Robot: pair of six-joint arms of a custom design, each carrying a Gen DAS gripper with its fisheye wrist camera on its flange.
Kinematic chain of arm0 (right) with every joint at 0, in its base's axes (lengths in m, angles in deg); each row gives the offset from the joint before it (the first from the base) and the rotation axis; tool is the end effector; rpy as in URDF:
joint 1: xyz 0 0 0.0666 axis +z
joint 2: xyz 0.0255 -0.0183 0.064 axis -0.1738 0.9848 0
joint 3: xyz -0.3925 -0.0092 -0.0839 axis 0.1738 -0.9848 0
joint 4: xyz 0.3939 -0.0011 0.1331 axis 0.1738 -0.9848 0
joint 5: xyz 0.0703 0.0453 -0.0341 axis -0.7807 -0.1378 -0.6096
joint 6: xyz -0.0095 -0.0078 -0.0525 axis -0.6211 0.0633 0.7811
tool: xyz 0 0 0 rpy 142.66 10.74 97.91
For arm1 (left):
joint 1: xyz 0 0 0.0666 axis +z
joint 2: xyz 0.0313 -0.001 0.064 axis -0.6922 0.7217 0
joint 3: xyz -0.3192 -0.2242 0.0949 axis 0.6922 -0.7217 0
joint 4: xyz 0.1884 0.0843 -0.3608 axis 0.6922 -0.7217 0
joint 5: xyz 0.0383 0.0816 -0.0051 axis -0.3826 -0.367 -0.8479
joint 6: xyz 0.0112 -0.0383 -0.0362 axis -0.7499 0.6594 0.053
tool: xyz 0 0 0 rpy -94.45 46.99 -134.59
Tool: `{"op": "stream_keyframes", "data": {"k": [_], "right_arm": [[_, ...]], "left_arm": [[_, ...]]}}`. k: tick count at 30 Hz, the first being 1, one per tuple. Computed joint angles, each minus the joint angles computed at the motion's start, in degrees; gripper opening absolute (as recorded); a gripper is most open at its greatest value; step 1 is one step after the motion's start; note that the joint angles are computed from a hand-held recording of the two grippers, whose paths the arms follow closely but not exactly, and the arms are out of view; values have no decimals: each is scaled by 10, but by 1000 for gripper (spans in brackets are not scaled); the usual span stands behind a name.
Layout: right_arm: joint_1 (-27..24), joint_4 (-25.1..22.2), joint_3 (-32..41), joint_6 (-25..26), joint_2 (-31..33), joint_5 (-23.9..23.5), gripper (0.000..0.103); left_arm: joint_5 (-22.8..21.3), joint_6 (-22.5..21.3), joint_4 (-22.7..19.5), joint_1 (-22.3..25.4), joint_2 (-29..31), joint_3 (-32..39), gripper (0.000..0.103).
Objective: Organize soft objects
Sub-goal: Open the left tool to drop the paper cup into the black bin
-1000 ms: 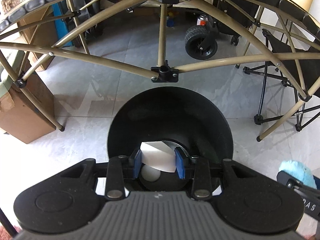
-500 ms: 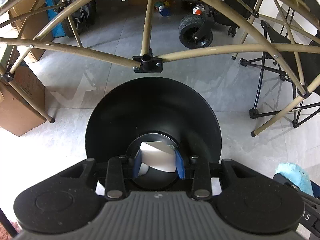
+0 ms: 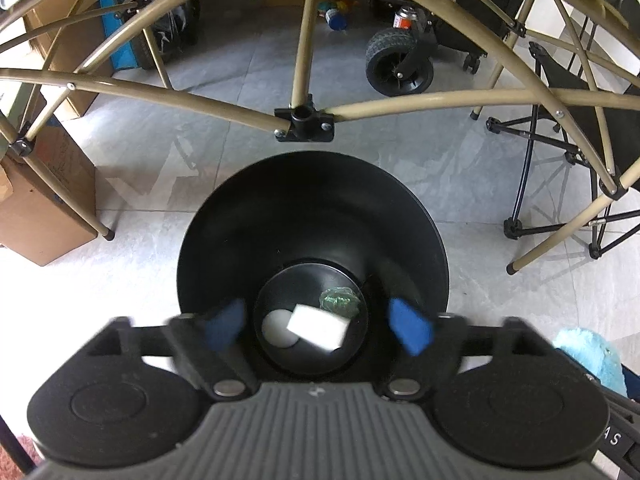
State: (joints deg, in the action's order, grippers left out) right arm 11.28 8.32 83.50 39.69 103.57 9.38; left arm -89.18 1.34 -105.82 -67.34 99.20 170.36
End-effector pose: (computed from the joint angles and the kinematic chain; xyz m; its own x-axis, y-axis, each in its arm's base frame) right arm 0.4591 0.1659 0.4225 -0.7380 0.4345 -0.5163 0.4505 0.8869 0.1026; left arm 0.5737 -0.2470 0.4628 -0.9010 0.1595 -0.4035 0.1778 0.9840 -0.0081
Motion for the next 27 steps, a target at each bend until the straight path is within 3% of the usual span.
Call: {"op": "stream_keyframes", "data": {"k": [2,27], "right_arm": [[0,2,-1,1,-1,0,82],[7,1,6,3,1,3,82]], "left_arm": [[-7,0,0,-1,0,1,103],[-7,-1,-1,5,-11,-8,103]]}}
